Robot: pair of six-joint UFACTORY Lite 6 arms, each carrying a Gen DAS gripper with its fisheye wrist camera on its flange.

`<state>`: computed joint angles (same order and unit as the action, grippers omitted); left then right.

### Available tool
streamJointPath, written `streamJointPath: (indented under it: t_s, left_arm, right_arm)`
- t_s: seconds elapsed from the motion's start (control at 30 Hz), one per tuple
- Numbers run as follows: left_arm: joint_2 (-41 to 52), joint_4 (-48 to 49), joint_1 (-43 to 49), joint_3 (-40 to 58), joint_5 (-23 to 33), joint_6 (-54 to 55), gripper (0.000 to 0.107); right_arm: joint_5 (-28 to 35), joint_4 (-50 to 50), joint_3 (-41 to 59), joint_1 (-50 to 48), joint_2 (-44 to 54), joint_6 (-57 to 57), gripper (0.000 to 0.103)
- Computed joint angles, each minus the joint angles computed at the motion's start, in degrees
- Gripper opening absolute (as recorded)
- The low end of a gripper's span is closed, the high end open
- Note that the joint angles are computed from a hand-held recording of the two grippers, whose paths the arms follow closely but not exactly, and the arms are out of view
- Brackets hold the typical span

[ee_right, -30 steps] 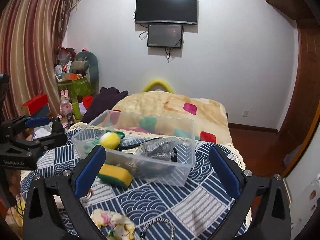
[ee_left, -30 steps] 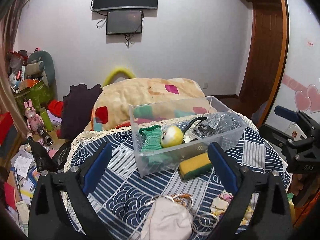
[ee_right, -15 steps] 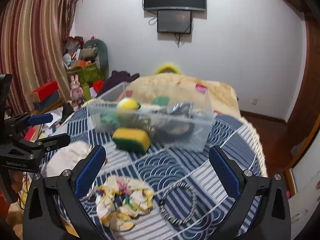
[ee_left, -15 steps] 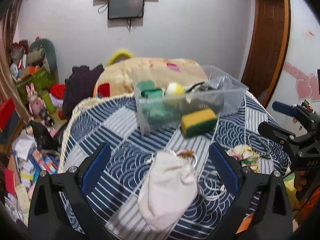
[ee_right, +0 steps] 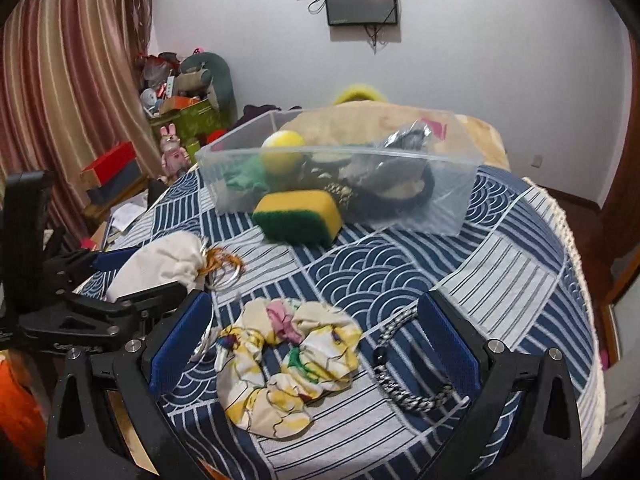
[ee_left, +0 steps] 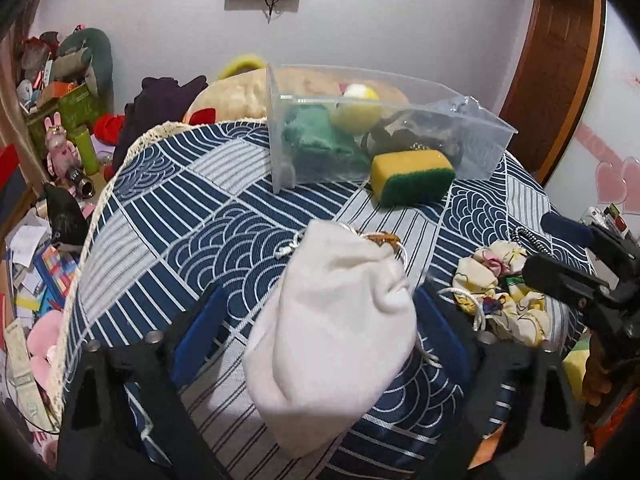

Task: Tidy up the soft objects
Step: 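Grasp the white drawstring pouch with the left tool while the right tool grasps the floral scrunchie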

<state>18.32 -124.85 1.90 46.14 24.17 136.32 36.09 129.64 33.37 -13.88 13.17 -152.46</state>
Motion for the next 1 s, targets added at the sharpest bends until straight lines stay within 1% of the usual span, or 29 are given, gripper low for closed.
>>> streamJointPath:
  t_s: [0.03, 0.1, 0.13, 0.2, 0.23, 0.27, 0.3, 0.37, 0.43, 0.5, 0.6, 0.67, 0.73, 0.77, 0.8, 0.87, 0.9, 0.97, 1.0]
  left_arm:
    - [0.6, 0.6, 0.1, 0.2, 0.4, -0.5, 0.081]
    - [1.9, 5.3, 0.9, 1.0, 2.1, -4.9, 0.071]
    - [2.2, 6.2, 1.2, 0.9, 3.0, -5.7, 0.069]
    - [1.4, 3.8, 0.9, -0.4, 4.0, -3.0, 0.057]
    - [1.0, 3.2, 0.7, -1.1, 4.5, -1.9, 0.054]
    - [0.2, 2.6, 0.5, -2.1, 4.9, -0.8, 0.049]
    - [-0.4, 2.1, 0.4, -2.6, 5.0, 0.1, 0.042]
    - [-2.0, -0.5, -0.1, -4.3, 4.7, 2.8, 0.033]
    - [-4.7, -3.8, -0.2, -6.3, 4.0, 5.6, 0.032]
    - [-7.5, -5.4, 0.7, -8.3, 4.4, 6.8, 0.031]
    - [-10.5, -1.5, 3.5, -9.6, 5.4, 3.8, 0.031]
    - [-12.3, -0.4, 4.5, -10.1, 5.6, 2.7, 0.031]
    - [-13.3, 1.2, 5.1, -10.3, 5.8, 1.1, 0.031]
    - [-13.7, 2.2, 5.4, -10.2, 6.0, 0.1, 0.031]
    - [-13.9, 2.5, 5.5, -10.3, 6.1, -0.1, 0.031]
    - [-14.5, 2.1, 5.2, -10.6, 5.9, 0.2, 0.031]
    - [-14.6, 1.7, 4.9, -10.6, 5.8, 0.7, 0.031]
    - [-14.7, 1.3, 4.5, -10.8, 5.7, 1.1, 0.031]
    - [-14.6, 1.4, 4.3, -10.9, 5.8, 1.1, 0.031]
  right_arm:
    - [0.3, -1.4, 0.2, -0.2, 0.6, 1.2, 0.103]
    - [0.5, -2.0, 0.2, 0.0, 1.2, 1.9, 0.102]
    - [0.5, -1.9, 0.0, 0.0, 1.3, 1.6, 0.102]
    - [0.8, -1.1, -0.2, 0.6, 1.4, 0.8, 0.102]
    - [0.9, -1.3, -0.2, 0.7, 1.4, 0.8, 0.102]
    - [0.9, -1.3, -0.3, 0.9, 1.4, 0.8, 0.102]
    - [0.7, -1.0, -0.3, 1.1, 1.4, 0.6, 0.102]
    - [0.2, -0.5, 0.0, 1.8, 1.7, 0.4, 0.102]
    - [-0.2, -1.2, 1.0, 2.2, 2.6, 1.4, 0.101]
    - [-0.6, -1.2, 1.5, 2.6, 3.1, 1.6, 0.100]
    - [-0.9, -1.1, 2.2, 3.1, 4.0, 1.5, 0.098]
    - [-1.3, -3.5, 3.6, 3.2, 5.4, 3.2, 0.091]
    - [-2.3, -4.7, 5.3, 4.1, 7.5, 4.1, 0.085]
    - [-2.6, -4.0, 5.5, 4.4, 8.1, 3.2, 0.085]
    - [-2.7, -1.4, 5.2, 5.0, 8.3, 0.2, 0.084]
    - [-3.1, 4.8, 3.7, 6.4, 7.8, -6.6, 0.081]
    - [-3.0, 9.4, 2.7, 7.3, 7.6, -11.7, 0.079]
    - [-2.6, 18.0, 0.9, 9.2, 7.2, -20.3, 0.070]
    - [-1.8, 19.4, 0.1, 9.3, 6.9, -22.1, 0.067]
